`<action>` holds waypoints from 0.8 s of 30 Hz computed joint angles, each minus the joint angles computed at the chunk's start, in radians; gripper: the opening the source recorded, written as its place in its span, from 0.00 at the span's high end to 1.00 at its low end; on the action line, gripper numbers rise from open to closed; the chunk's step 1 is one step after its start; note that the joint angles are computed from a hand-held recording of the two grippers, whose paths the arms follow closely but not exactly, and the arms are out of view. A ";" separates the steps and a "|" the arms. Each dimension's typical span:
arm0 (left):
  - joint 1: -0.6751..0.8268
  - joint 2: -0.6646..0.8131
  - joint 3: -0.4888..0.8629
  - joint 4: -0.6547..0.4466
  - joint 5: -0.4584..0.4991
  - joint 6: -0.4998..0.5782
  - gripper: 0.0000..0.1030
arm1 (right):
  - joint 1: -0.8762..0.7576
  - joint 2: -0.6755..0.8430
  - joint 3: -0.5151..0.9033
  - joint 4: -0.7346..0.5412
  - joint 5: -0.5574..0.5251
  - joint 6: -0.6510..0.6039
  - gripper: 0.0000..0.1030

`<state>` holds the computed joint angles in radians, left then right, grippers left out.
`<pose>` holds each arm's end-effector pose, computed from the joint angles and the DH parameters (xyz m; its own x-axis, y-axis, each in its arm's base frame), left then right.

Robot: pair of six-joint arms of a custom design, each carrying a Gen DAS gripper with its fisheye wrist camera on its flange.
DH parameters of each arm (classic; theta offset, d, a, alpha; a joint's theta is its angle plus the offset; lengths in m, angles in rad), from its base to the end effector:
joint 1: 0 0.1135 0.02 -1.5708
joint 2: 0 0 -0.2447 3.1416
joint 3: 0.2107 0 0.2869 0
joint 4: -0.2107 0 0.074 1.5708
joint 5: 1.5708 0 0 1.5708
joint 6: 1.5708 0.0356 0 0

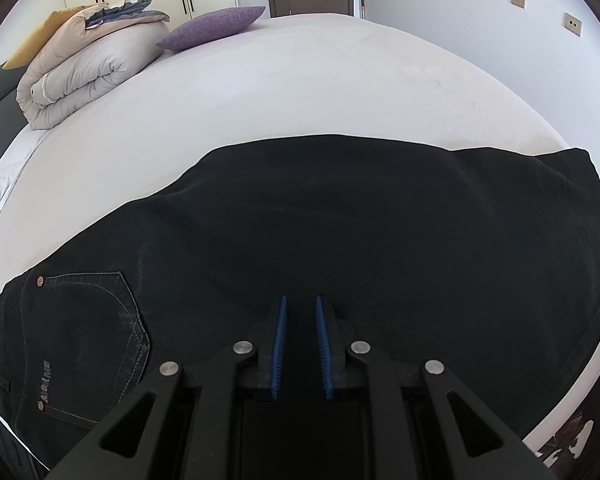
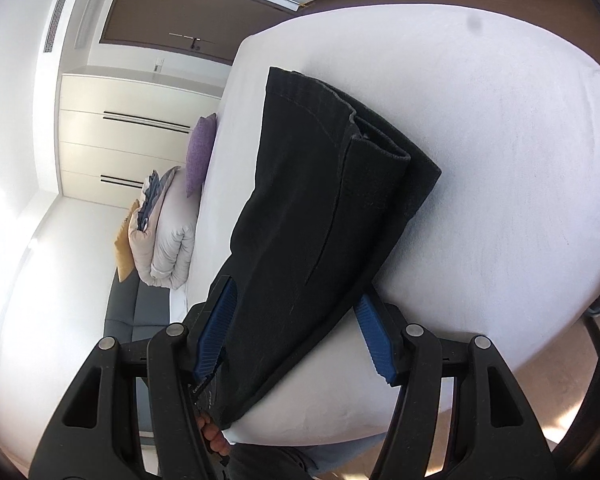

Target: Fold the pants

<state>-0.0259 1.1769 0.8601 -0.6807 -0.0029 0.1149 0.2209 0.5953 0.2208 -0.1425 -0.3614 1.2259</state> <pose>0.2707 -0.0069 0.2170 -0.8315 0.1362 -0.5386 0.1205 0.9906 0.0646 0.1863 0.0547 0.1509 -0.6382 0.7589 -0.1294 0.2832 0.3877 0.8772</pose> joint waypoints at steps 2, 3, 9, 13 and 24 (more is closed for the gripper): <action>0.002 0.005 0.001 0.003 0.003 -0.002 0.84 | -0.016 0.003 -0.003 0.012 -0.003 -0.002 0.42; -0.004 -0.011 -0.009 -0.005 0.001 -0.007 0.84 | -0.018 -0.001 0.000 0.008 0.004 0.003 0.42; 0.007 0.006 0.004 -0.006 0.012 -0.001 0.84 | -0.088 0.012 0.014 0.019 0.005 -0.005 0.42; 0.007 0.014 0.009 -0.003 0.007 0.000 0.84 | -0.146 0.051 0.026 0.044 -0.007 -0.033 0.45; 0.013 0.006 -0.009 0.008 0.019 -0.018 0.84 | -0.227 0.128 0.051 0.045 -0.046 -0.114 0.86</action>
<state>-0.0129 1.1829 0.8515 -0.6724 0.0164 0.0971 -0.0057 0.7232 0.2714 -0.0976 -0.4070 1.1119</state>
